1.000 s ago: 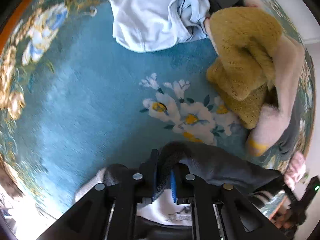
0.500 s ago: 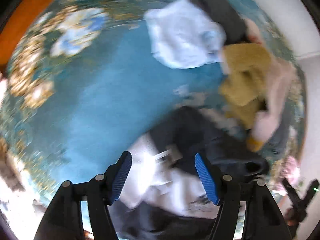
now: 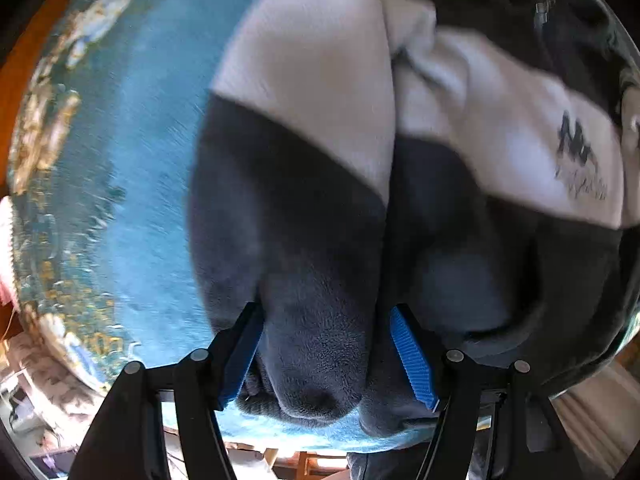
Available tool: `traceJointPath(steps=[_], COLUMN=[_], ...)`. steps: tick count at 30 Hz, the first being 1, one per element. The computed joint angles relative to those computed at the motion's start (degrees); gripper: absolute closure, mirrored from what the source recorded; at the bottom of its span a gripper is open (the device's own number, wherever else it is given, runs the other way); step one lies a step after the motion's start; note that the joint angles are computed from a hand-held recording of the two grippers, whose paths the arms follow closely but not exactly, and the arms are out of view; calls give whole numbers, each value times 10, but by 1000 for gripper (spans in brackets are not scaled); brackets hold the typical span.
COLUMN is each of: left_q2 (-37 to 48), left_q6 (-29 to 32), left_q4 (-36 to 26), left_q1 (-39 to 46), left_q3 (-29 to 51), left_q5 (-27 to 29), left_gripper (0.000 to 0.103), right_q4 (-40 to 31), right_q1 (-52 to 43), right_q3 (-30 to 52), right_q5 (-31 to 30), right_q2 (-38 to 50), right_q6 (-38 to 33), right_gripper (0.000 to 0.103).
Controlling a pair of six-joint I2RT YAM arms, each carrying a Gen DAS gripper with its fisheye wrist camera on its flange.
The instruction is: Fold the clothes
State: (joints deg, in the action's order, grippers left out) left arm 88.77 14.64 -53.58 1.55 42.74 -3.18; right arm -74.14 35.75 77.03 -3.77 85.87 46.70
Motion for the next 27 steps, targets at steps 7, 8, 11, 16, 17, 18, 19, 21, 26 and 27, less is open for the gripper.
traceJointPath(steps=[7, 8, 11, 16, 17, 18, 19, 21, 26, 27], left_q2=[37, 44, 62, 91, 103, 119, 137, 192, 339, 379], left_q6=[64, 73, 96, 119, 121, 122, 122, 112, 76, 56], left_q4=[10, 1, -40, -83, -93, -101, -109, -132, -201, -232], left_q1=[63, 80, 138, 228, 247, 265, 283, 319, 348, 347], left_q3=[12, 23, 67, 173, 203, 235, 271, 363, 590, 652], left_q5=[45, 56, 91, 108, 114, 119, 124, 135, 133, 135], left_gripper=[43, 51, 83, 91, 91, 91, 91, 91, 88, 87], right_q4=[-44, -48, -61, -78, -80, -83, -86, -92, -103, -105], right_q1=[86, 94, 112, 125, 126, 127, 128, 132, 136, 136], right_q3=[103, 116, 152, 166, 162, 158, 153, 145, 117, 113], right_q5=[27, 30, 39, 54, 55, 57, 58, 61, 68, 69], right_q2=[67, 74, 90, 84, 79, 74, 68, 57, 22, 16], right_q6=[64, 71, 89, 126, 133, 140, 147, 161, 196, 201], right_gripper=[61, 61, 61, 61, 61, 61, 61, 61, 61, 61])
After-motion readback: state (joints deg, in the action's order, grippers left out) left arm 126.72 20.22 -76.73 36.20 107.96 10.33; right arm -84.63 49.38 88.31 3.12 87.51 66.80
